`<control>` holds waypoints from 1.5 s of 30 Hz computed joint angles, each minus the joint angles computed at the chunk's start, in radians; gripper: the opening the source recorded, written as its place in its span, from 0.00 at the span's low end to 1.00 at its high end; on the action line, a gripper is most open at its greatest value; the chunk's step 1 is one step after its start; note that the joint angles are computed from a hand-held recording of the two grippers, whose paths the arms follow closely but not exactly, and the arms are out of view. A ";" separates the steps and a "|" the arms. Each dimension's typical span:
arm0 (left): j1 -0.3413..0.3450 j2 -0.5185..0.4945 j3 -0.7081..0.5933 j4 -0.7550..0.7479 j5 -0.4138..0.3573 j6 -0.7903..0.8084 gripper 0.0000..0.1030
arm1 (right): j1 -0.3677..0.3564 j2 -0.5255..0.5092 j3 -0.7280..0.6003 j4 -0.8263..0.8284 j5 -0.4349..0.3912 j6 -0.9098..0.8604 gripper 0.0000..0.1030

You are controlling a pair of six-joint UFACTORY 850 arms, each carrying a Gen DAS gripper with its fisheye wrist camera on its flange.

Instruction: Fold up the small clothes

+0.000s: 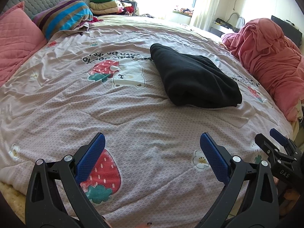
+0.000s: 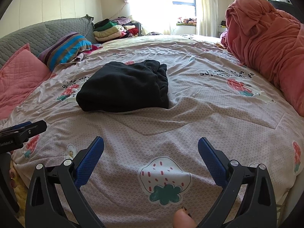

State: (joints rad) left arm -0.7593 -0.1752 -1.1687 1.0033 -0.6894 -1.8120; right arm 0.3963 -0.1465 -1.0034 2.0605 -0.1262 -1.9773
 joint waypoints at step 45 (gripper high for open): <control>-0.002 0.009 0.008 -0.020 -0.008 0.019 0.91 | 0.005 -0.005 0.000 -0.015 0.012 0.014 0.96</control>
